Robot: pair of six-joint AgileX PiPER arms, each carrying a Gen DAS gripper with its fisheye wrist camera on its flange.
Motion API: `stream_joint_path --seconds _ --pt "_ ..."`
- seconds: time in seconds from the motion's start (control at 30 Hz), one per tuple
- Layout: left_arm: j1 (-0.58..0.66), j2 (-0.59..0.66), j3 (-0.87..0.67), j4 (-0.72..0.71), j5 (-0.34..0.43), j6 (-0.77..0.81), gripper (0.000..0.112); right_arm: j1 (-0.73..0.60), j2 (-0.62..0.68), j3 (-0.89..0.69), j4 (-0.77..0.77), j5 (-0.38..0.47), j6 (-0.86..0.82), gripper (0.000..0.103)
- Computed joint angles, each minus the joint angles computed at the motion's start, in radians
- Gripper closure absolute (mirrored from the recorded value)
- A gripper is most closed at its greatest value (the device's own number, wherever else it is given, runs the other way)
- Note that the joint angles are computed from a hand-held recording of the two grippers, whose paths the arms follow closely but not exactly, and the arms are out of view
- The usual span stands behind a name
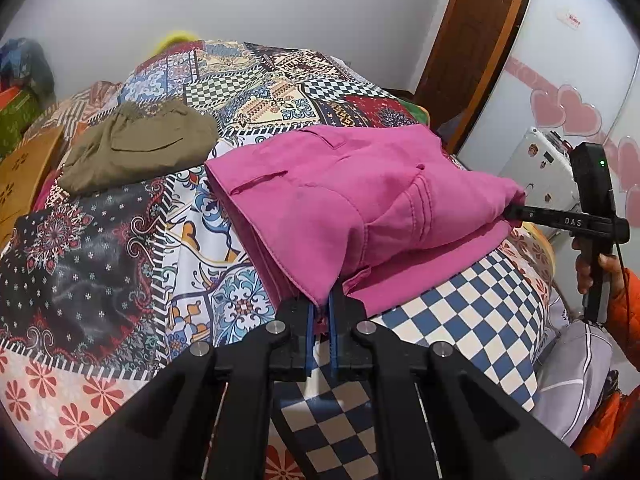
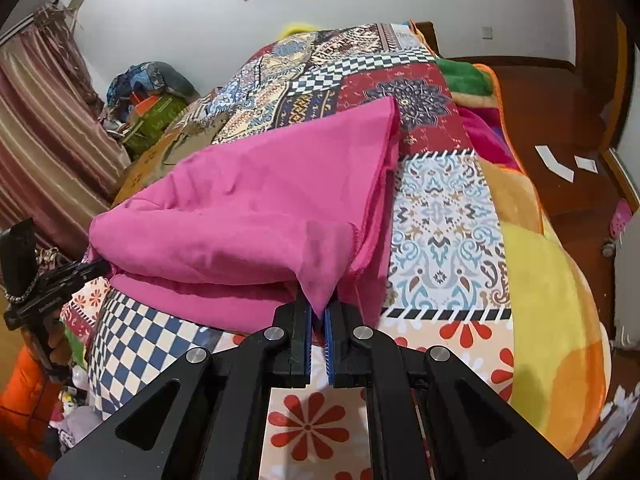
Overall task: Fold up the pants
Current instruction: 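Open both grippers and release the folded pants onto the quilt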
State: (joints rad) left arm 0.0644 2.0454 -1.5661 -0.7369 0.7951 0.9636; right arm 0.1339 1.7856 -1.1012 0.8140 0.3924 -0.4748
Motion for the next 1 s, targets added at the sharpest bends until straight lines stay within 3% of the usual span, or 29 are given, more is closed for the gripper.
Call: stream_joint_path --seconds 0.27,0.4,0.53,0.7,0.8,1.0 --pt "0.011 -0.021 0.022 0.054 -0.009 -0.034 0.092 0.011 -0.004 -0.020 -0.152 0.039 0.130 0.098" --pt "0.013 -0.054 0.028 0.114 -0.028 -0.071 0.092 0.013 -0.051 -0.009 -0.342 0.062 0.303 0.085" --pt "0.031 -0.093 -0.001 0.133 -0.020 -0.109 0.092 0.019 -0.141 0.013 -0.532 0.085 0.456 0.085" --pt "0.017 -0.098 -0.124 0.175 0.019 -0.216 0.092 0.046 -0.191 -0.046 -0.656 0.088 0.575 0.080" --pt "-0.024 -0.048 -0.241 0.206 0.064 -0.305 0.091 0.083 -0.163 -0.122 -0.645 0.057 0.564 0.062" --pt "-0.117 0.090 -0.388 0.273 0.134 -0.447 0.090 0.159 0.032 -0.295 -0.510 0.042 0.452 0.059"
